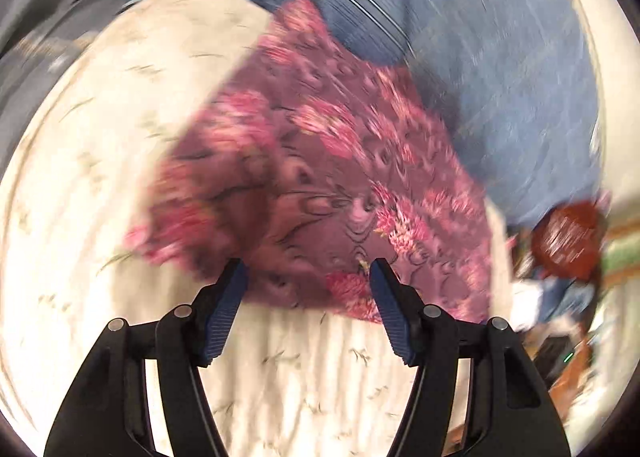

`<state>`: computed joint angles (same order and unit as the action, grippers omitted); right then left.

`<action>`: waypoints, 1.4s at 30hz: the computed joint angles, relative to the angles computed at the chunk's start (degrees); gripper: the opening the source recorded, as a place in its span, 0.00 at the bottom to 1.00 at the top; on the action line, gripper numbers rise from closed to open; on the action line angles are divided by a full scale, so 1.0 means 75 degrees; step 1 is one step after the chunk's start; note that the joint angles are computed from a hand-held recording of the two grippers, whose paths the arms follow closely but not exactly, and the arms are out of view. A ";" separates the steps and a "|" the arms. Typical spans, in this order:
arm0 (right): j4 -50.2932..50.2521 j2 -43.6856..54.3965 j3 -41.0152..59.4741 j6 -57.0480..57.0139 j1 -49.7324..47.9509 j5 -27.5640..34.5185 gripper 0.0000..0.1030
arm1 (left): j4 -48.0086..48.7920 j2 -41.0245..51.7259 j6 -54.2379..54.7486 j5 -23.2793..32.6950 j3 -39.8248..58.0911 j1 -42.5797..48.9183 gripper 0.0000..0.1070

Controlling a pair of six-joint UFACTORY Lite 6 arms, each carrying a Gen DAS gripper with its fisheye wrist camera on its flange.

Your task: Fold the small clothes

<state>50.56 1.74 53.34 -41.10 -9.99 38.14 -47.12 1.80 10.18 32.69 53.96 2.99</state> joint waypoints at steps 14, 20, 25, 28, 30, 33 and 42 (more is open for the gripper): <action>-0.5669 0.1147 0.1249 0.5600 0.6572 -0.2237 0.58 | -0.0271 0.0105 0.1695 0.1419 -0.0320 0.3234 0.59; -0.9539 0.3300 0.3441 0.8595 0.8231 -0.1941 0.61 | -0.0272 0.0934 0.2197 0.1721 0.0510 0.3561 0.59; -1.2250 0.4839 0.5088 1.0217 0.9139 -0.1125 0.64 | 0.0244 0.1743 0.1853 0.1873 0.1551 0.3553 0.59; -1.3631 0.5497 0.5795 1.1006 0.9411 -0.0738 0.63 | 0.0614 0.2291 0.1560 0.1974 0.2262 0.3493 0.59; -1.4117 0.6104 0.6550 1.1063 0.9505 -0.0402 0.59 | 0.0735 0.2722 0.1435 0.2149 0.2824 0.3437 0.59; -1.4268 0.6580 0.7195 1.0835 0.9398 -0.0293 0.08 | 0.0624 0.3545 0.1479 0.2594 0.3871 0.3313 0.59; -1.5963 0.4958 0.5234 1.3091 0.8686 -0.1874 0.07 | 0.0474 0.7435 0.0387 0.4546 0.9840 0.2072 0.69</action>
<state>-69.16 38.93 92.60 57.08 55.15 24.08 -43.57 57.56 13.09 66.79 127.75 18.54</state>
